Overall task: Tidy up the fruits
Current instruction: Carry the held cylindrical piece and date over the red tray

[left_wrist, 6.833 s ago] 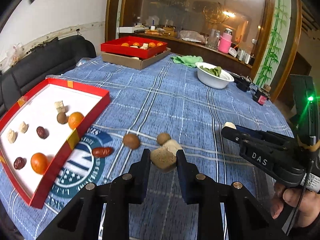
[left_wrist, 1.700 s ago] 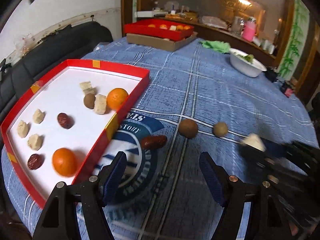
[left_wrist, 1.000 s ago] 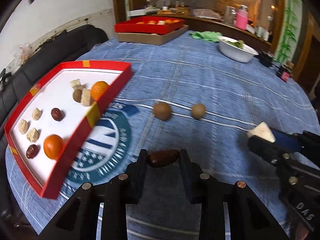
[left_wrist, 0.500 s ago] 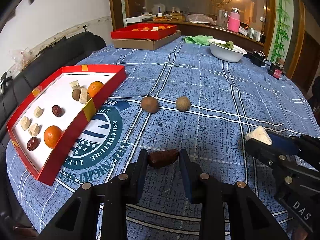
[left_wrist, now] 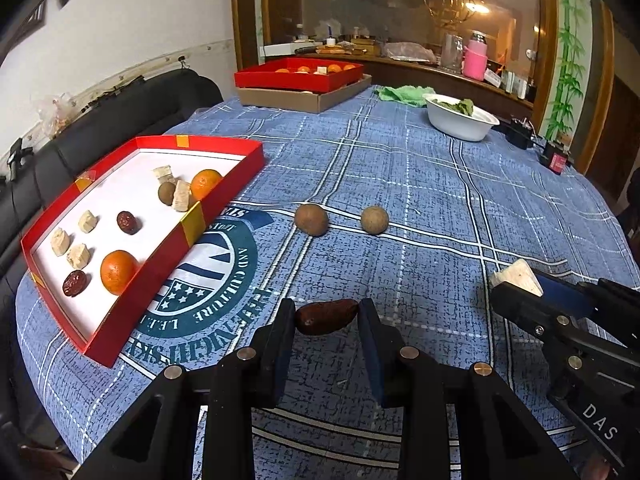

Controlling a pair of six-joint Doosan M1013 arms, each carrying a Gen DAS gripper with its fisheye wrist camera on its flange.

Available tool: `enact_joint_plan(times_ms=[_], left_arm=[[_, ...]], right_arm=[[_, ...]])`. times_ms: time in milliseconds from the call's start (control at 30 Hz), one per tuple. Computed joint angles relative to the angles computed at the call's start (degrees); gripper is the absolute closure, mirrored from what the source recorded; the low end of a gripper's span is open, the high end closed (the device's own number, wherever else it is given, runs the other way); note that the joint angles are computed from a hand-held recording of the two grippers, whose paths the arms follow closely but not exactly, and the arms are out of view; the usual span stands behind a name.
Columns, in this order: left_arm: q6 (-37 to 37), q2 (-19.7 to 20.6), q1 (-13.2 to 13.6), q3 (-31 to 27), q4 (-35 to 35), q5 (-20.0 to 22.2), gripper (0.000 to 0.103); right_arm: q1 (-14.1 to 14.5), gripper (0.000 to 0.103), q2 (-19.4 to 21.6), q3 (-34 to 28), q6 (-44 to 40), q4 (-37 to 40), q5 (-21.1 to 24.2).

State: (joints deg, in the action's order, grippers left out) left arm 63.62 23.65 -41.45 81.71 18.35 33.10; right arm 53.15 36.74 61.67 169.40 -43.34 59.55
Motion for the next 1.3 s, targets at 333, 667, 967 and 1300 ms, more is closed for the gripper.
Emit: enact_joint_plan(times_ms=[333, 667, 967, 1300], left_arm=[[-7.1, -0.5, 0.1, 0.8, 4.4, -0.4, 0.072], [-12.6, -1.2, -0.9, 1.8, 12.2, -1.1, 0.072], [-14.8, -1.6, -1.0, 2.5, 14.1, -2.3, 0.072], [-20.3, -2.3, -1.1, 3.6, 18.6, -3.3, 0.072]], right_arm=[[0.6, 0.077, 0.1, -0.3, -0.4, -2.9, 0.3], [0.9, 0.077, 0.0, 0.0, -0.2, -3.8, -0.4], [0.8, 0.077, -0.2, 0.3, 0.3, -3.7, -0.4], [0.8, 0.077, -0.1, 0.2, 0.5, -4.1, -0.4]])
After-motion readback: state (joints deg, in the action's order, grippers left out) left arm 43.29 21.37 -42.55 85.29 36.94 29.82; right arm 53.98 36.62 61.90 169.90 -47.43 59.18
